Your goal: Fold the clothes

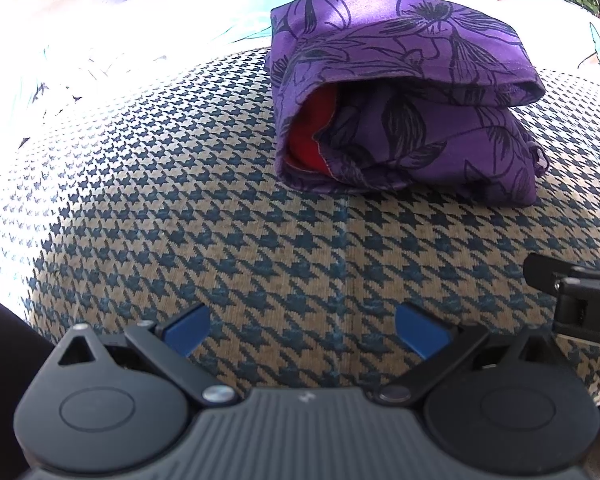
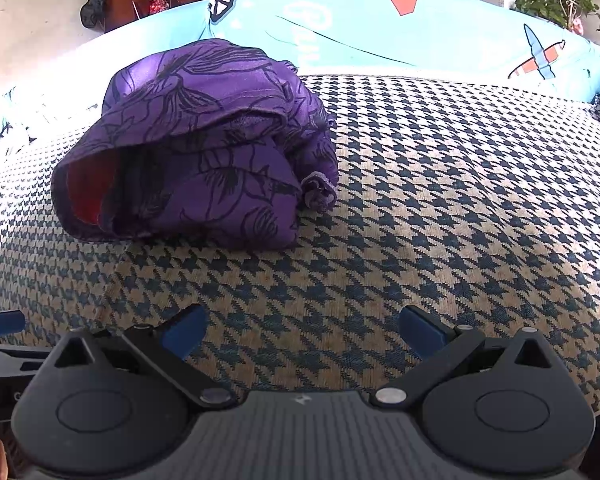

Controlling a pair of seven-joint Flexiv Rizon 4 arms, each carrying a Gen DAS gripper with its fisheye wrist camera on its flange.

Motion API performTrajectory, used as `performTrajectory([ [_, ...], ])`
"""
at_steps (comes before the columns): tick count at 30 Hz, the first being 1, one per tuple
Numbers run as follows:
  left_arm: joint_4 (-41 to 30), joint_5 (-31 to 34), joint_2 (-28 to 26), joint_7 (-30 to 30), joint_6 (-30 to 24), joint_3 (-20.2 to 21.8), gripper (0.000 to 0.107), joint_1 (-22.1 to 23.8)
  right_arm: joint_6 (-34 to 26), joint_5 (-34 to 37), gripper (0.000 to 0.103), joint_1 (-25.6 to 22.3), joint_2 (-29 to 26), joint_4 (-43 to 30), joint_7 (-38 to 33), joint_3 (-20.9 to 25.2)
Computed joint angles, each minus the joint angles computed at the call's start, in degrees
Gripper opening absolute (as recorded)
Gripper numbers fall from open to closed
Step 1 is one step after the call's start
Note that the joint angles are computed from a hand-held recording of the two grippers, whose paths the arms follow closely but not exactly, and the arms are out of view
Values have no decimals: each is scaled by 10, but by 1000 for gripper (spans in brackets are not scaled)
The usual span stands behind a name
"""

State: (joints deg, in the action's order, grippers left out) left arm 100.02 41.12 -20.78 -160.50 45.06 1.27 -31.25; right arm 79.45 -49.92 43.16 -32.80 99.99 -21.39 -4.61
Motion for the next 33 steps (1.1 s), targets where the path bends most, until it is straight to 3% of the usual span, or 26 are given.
performTrajectory([
  [13,-21,6,16,24,-6,3,103,18,30,60,103,-25,-10,-24,-43,22],
  [25,-68,12,26,64,-4,8,103,42,34,193,103,-82,-64,-137,-215,99],
  [33,-102,28,32,79,-6,16,103,64,62,276,96,-146,-137,-245,-349,216],
])
